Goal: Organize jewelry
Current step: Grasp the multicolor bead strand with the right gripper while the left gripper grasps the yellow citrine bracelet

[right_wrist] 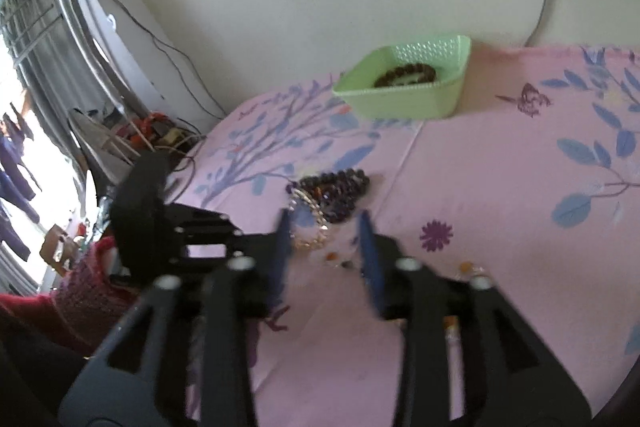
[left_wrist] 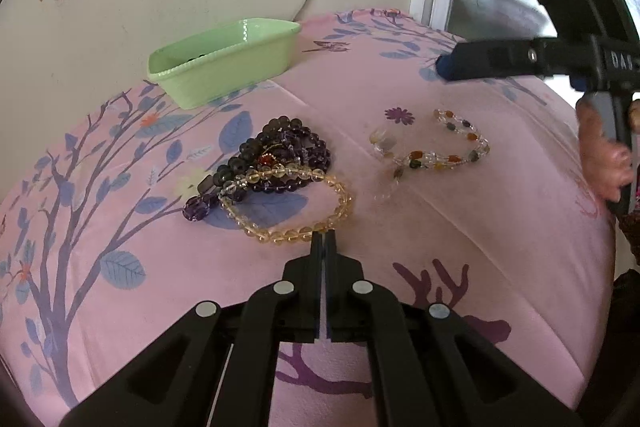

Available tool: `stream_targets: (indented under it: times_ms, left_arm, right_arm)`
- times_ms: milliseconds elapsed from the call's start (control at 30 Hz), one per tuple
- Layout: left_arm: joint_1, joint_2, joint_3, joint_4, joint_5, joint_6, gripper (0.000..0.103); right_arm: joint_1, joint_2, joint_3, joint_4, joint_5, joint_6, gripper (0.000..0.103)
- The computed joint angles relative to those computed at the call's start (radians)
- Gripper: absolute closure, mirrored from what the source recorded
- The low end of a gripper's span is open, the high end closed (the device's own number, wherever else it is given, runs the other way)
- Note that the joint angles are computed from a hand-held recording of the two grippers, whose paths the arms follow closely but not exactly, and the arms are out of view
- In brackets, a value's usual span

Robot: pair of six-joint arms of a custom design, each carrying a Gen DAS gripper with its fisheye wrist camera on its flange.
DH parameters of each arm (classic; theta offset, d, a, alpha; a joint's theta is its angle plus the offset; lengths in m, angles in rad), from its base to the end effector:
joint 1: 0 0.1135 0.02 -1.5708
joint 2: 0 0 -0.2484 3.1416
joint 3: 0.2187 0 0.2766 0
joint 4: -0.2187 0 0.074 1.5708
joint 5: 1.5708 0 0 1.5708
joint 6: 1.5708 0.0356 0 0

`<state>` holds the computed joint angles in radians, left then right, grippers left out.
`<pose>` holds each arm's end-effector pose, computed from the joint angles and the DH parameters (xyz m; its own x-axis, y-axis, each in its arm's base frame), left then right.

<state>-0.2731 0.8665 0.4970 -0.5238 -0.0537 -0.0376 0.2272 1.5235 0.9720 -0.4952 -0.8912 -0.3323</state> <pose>0.1943 -0.0525 0.1759 -0.7586 0.1735 -0.6280 0.2086 0.9778 0.0182 0.3035 0.0986 0.1878 -0.6275 -0.3555 -0.6927 -0.7675 0.4323 0.4733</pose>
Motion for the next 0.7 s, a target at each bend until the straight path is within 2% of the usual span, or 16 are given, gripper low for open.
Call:
stream_targets:
  times_ms: [100,167,200,233,300,500,700]
  left_arm:
    - [0.003,0.002,0.006,-0.008,0.009,-0.009,0.095]
    - [0.041,-0.014,0.006,-0.011,0.071,-0.019,0.072]
    - [0.048,-0.025,0.002,-0.007,0.076,-0.020,0.043]
    - [0.065,-0.047,-0.004,0.000,0.098,-0.013,0.027]
    - [0.086,-0.054,0.005,-0.004,0.129,-0.001,0.021]
    - [-0.007,0.098,0.089,-0.062,0.019,0.092,0.019]
    - [0.071,0.198,0.139,-0.060,0.094,0.143,0.019]
  right_arm:
    - [0.028,0.002,-0.018,0.027,0.028,-0.003,0.058]
    - [0.054,-0.004,-0.031,0.046,0.063,-0.011,0.058]
    - [0.064,-0.002,-0.035,0.052,0.078,-0.016,0.058]
    - [0.074,0.001,-0.037,0.055,0.095,-0.022,0.058]
    - [0.089,0.007,-0.043,0.066,0.123,-0.028,0.058]
    - [0.069,0.023,-0.050,0.084,0.133,-0.030,0.058]
    - [-0.005,0.070,-0.028,0.085,0.095,-0.005,0.058]
